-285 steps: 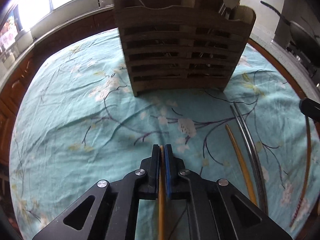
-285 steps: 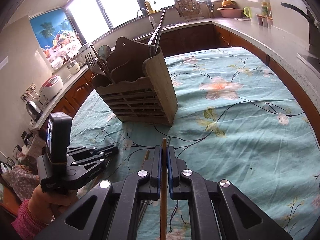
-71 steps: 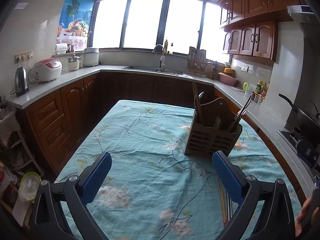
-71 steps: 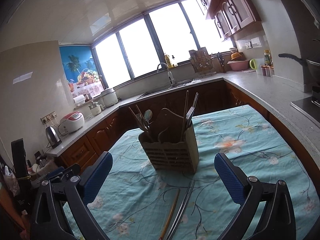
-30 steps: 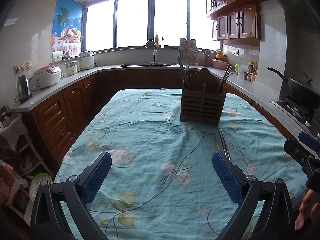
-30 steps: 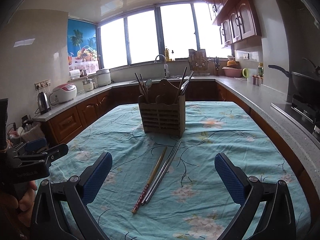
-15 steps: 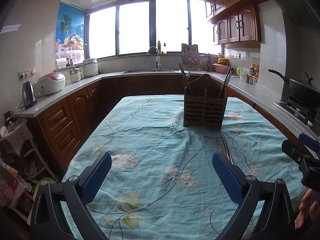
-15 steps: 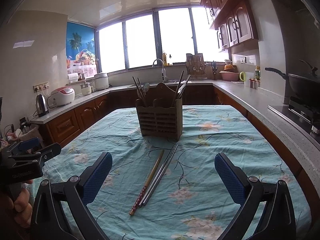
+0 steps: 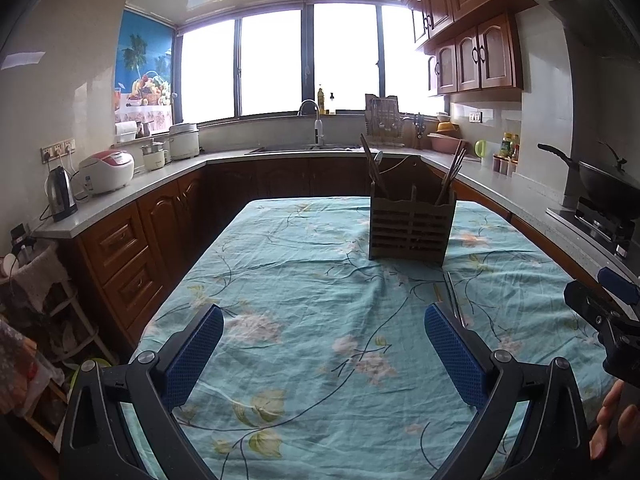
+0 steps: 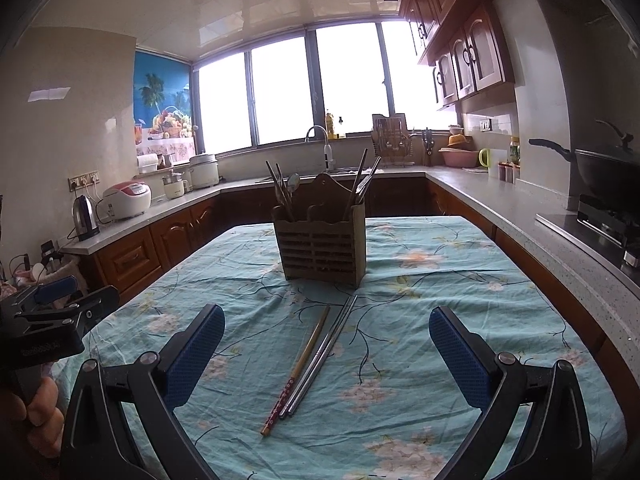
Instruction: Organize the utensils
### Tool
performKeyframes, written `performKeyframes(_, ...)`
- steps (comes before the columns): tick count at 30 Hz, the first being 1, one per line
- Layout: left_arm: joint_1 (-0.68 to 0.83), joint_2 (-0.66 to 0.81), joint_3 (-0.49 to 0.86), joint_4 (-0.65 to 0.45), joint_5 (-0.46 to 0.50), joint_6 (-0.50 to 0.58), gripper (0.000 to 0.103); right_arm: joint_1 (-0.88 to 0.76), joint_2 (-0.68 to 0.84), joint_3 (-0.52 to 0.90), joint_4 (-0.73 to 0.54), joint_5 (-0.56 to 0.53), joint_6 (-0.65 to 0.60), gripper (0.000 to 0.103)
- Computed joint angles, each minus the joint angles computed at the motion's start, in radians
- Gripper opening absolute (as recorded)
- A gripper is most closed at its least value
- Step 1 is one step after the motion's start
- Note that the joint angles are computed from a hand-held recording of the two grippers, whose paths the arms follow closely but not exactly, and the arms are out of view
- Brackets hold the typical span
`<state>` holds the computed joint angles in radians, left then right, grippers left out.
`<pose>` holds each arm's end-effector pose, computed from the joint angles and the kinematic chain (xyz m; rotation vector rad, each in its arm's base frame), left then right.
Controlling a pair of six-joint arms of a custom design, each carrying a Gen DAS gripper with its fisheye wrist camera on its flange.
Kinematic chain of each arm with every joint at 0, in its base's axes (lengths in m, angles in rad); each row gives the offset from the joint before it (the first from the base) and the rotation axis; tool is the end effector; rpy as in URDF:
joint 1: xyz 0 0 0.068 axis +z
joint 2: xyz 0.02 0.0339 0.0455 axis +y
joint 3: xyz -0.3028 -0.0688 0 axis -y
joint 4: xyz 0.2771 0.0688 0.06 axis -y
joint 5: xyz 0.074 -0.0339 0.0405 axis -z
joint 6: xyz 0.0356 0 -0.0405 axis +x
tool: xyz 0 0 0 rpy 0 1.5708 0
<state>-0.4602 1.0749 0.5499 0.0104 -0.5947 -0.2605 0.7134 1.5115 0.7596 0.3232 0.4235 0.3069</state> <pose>0.2202 -0.0869 0.2419 -0.1535 1.9883 0.1591 0.2684 0.2129 0.2261 -0.1298 1.9633 0.2458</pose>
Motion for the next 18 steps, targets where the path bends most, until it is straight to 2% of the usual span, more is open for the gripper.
performKeyframes(18, -0.021, 0.000, -0.003, 0.006, -0.029, -0.007, 0.102, 0.010, 0.004, 0.008, 0.002, -0.002, -0.017, 0.103)
